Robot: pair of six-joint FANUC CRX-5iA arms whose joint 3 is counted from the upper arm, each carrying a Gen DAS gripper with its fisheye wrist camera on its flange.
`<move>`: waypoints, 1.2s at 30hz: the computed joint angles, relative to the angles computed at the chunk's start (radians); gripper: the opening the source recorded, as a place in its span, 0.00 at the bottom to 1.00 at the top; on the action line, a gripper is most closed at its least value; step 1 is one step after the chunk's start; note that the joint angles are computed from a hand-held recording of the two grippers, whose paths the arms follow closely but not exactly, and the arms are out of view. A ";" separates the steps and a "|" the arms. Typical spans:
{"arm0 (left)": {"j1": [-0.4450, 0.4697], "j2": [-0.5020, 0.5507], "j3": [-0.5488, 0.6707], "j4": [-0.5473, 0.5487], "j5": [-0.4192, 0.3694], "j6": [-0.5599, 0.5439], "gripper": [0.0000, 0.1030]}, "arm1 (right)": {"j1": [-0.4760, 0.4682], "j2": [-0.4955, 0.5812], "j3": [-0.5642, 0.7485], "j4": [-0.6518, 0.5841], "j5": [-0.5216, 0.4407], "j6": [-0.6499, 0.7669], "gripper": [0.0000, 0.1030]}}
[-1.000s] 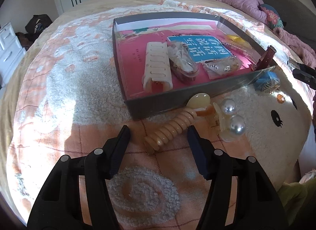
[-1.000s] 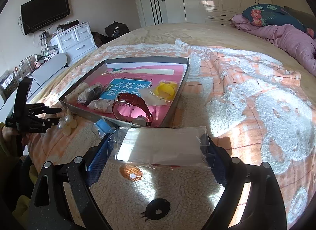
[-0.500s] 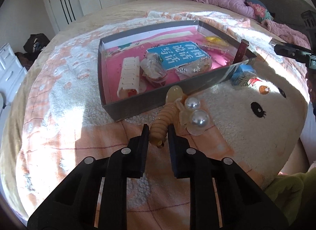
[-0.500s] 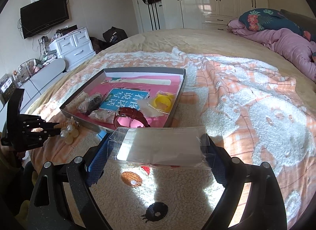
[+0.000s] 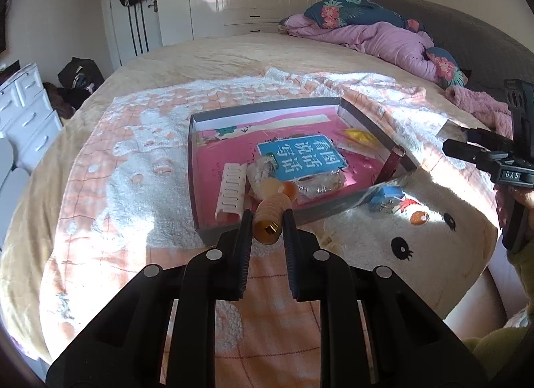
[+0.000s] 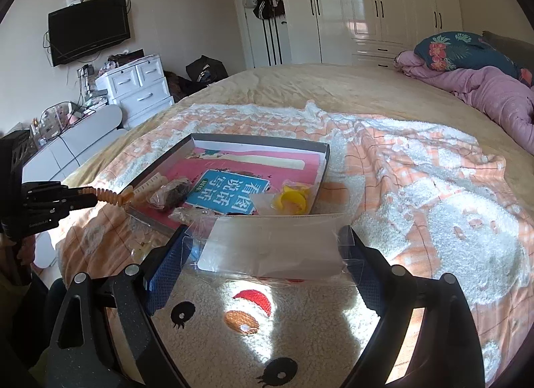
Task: Organize jewelry
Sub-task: 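Carry the hair tie with the left tool into the box while the right tool carries the bag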
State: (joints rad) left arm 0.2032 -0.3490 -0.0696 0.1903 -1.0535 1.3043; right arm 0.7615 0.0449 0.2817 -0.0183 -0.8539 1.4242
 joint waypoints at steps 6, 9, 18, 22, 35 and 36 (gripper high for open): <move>-0.014 0.031 0.038 -0.014 0.021 0.054 0.11 | 0.001 0.032 0.053 -0.024 -0.006 0.043 0.85; -0.026 0.051 0.061 -0.024 0.025 0.081 0.11 | -0.002 0.055 0.087 -0.039 -0.013 0.071 0.85; -0.054 0.111 0.117 -0.057 0.027 0.147 0.10 | -0.013 0.131 0.194 -0.077 -0.040 0.139 0.85; -0.059 0.141 0.132 -0.065 0.027 0.164 0.10 | -0.017 0.167 0.235 -0.079 -0.055 0.157 0.85; -0.073 0.211 0.116 0.009 0.092 0.146 0.10 | -0.047 0.316 0.397 -0.107 -0.185 0.160 0.85; -0.076 0.216 0.117 0.009 0.092 0.145 0.10 | -0.052 0.331 0.416 -0.116 -0.206 0.157 0.85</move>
